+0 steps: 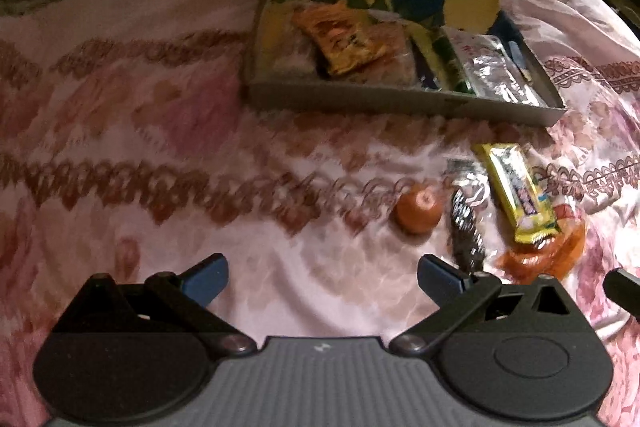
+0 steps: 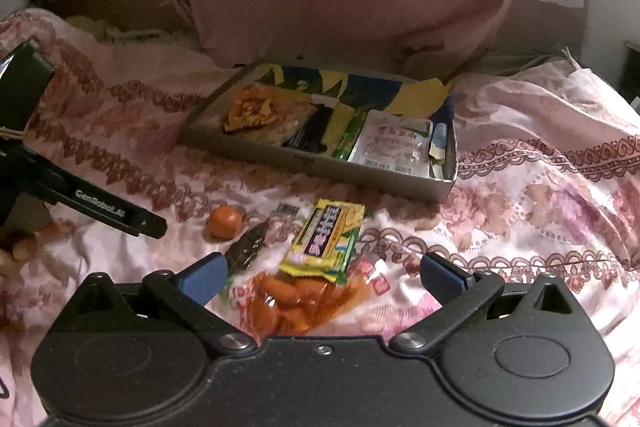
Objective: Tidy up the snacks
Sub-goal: 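Lower the right tool toward the yellow snack bar while the left tool approaches the mandarin orange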
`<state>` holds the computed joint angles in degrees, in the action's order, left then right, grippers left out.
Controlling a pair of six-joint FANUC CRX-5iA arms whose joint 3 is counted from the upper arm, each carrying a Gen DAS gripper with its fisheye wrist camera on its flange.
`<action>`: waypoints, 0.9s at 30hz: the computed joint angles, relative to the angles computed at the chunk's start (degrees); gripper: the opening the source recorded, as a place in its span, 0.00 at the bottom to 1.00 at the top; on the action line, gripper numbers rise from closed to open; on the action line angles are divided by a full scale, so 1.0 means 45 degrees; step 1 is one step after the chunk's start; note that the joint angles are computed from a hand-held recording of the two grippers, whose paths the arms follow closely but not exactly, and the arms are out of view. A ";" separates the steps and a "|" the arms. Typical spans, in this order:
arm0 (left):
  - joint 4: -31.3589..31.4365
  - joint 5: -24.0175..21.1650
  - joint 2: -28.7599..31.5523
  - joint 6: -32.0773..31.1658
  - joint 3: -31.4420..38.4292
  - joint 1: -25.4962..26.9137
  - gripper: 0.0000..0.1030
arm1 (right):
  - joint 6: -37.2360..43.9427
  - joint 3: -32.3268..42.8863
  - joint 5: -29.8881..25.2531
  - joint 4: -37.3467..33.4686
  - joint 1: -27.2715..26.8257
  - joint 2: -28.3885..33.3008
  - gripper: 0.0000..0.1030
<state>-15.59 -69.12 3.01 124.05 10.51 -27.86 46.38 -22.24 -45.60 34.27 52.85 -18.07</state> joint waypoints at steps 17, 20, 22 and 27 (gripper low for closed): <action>-0.0392 0.1012 0.0630 0.0064 -0.0015 -0.0341 1.00 | -0.0513 0.0001 0.0831 0.0717 -0.0929 0.0982 0.99; -0.0004 0.1117 0.0605 -0.0060 -0.0184 -0.0216 1.00 | -0.0565 0.0059 0.0853 0.0773 -0.1054 0.1169 0.99; -0.0016 0.1218 0.0577 -0.0081 -0.0244 -0.0212 1.00 | -0.0686 -0.0077 0.1136 0.0977 -0.1206 0.1194 0.99; 0.0096 0.1624 0.0521 -0.0164 -0.0420 -0.0085 0.99 | -0.0484 0.0098 0.1778 0.0269 -0.1668 0.1437 0.99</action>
